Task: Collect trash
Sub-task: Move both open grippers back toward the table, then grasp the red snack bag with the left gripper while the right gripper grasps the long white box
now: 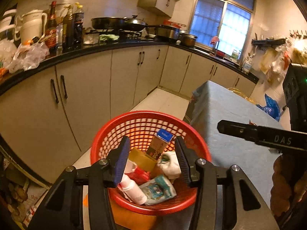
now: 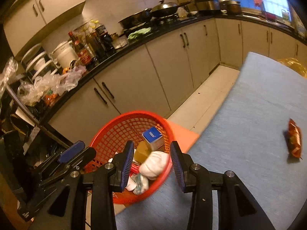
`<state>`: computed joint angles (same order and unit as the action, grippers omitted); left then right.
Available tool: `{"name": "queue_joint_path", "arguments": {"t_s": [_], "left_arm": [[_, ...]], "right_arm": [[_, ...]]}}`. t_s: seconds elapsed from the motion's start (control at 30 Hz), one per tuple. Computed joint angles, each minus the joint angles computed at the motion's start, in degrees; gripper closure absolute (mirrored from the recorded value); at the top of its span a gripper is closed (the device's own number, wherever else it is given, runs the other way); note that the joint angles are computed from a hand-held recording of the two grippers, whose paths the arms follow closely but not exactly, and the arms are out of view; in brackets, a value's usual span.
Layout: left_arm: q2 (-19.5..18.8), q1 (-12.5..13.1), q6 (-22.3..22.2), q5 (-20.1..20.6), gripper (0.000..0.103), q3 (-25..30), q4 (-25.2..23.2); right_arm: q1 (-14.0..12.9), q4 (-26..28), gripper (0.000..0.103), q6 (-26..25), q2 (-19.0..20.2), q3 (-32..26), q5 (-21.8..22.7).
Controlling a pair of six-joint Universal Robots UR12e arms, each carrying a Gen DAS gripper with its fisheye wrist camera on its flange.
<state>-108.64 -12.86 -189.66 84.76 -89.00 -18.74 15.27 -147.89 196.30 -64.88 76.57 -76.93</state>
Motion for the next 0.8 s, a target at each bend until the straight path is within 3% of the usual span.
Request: {"name": "queue_joint_path", "arguments": {"t_s": [0.3,0.43,0.63,0.8], "left_arm": [[-0.7,-3.8,4.7,-1.1,0.054,2.7,-2.3],[-1.7,-5.9,7.2,-2.6,0.05,4.9,-4.6],[-3.8,-8.7,9.9,-4.0,0.05,8.9,-8.9],[-7.2,-11.1,10.9,-4.5,0.042,15.3,-15.6]], "right_arm": [[-4.8,-5.4,0.061,4.4,-7.1,9.8,-2.9],[-8.3,-7.2,0.057,6.3,-10.8,14.5,-6.5],[-15.3,-9.7,0.057,15.1,-16.9,22.1,-10.0],[-16.8,-7.5,0.057,12.6,-19.8,25.5,-12.4]]}}
